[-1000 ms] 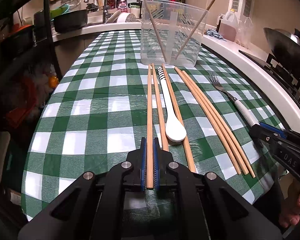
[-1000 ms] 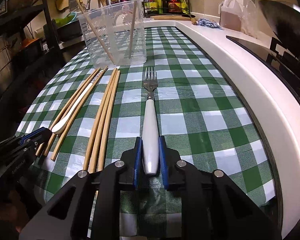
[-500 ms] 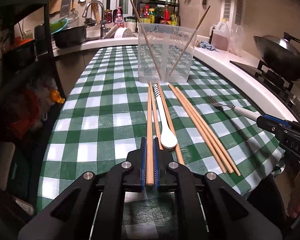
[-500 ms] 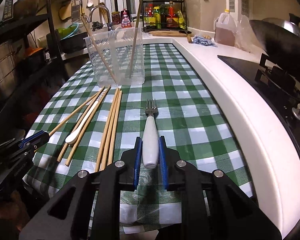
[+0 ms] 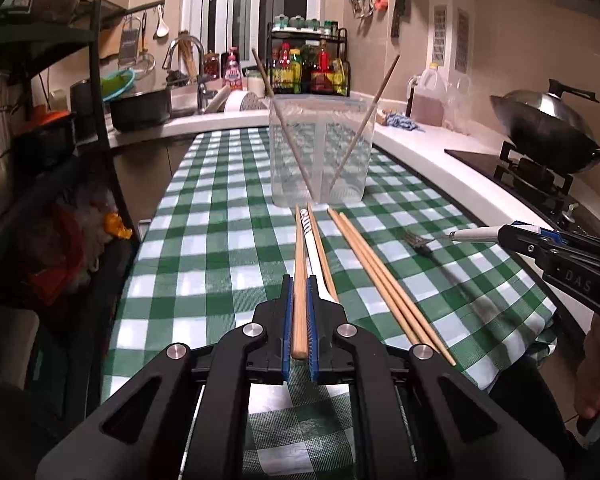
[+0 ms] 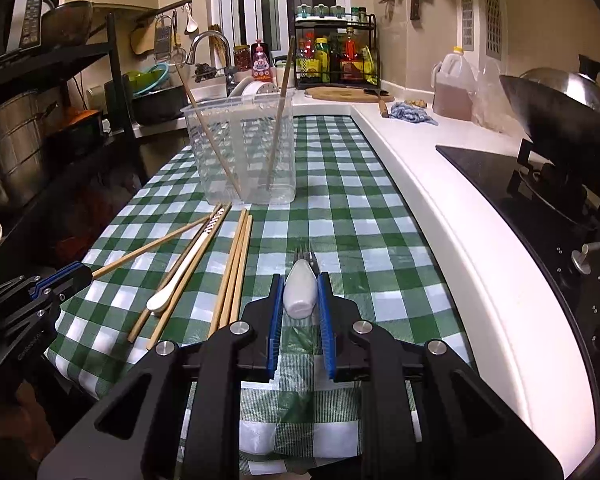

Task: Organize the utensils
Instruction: 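Lift the chopstick and fork and carry both over the container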

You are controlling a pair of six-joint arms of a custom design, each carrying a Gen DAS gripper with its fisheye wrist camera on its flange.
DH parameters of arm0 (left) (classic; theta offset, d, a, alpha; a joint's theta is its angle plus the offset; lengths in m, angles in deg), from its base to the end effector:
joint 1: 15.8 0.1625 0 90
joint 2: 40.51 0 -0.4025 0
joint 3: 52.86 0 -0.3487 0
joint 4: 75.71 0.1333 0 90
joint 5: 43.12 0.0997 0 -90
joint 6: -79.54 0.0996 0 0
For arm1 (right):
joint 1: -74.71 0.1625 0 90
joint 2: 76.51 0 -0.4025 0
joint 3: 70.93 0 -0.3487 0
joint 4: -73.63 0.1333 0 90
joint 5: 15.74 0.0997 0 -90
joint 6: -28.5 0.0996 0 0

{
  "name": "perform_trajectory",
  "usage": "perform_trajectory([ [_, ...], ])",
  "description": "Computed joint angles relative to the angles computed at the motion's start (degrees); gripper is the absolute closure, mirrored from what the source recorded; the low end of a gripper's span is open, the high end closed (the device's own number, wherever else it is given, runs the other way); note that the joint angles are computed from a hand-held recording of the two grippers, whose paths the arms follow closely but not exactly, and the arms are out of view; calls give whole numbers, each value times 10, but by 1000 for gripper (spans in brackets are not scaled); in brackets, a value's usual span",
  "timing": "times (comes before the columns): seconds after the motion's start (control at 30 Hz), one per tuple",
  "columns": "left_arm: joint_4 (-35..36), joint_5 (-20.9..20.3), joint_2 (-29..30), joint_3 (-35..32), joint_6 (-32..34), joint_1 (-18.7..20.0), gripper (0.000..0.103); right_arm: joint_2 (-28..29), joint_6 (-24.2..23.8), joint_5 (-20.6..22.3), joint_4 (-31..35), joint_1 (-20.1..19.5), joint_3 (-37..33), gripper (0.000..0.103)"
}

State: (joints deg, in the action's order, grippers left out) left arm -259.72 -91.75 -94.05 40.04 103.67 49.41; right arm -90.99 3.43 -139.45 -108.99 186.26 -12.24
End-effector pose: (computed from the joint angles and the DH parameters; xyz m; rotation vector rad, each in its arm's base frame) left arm -0.0823 -0.6531 0.3032 0.5188 2.1742 -1.1383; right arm 0.3546 -0.6855 0.0396 0.6346 -2.2797 1.0317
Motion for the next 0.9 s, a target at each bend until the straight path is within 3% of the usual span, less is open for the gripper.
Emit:
perform_trajectory([
  [0.57, -98, -15, 9, -36, 96, -22, 97, -2, -22, 40, 2, 7, -34, 86],
  [0.77, -78, -26, 16, -88, 95, -24, 97, 1, -12, 56, 27, 8, -66, 86],
  [0.9, 0, -34, 17, -138, 65, -24, 97, 7, -9, 64, 50, 10, -97, 87],
])
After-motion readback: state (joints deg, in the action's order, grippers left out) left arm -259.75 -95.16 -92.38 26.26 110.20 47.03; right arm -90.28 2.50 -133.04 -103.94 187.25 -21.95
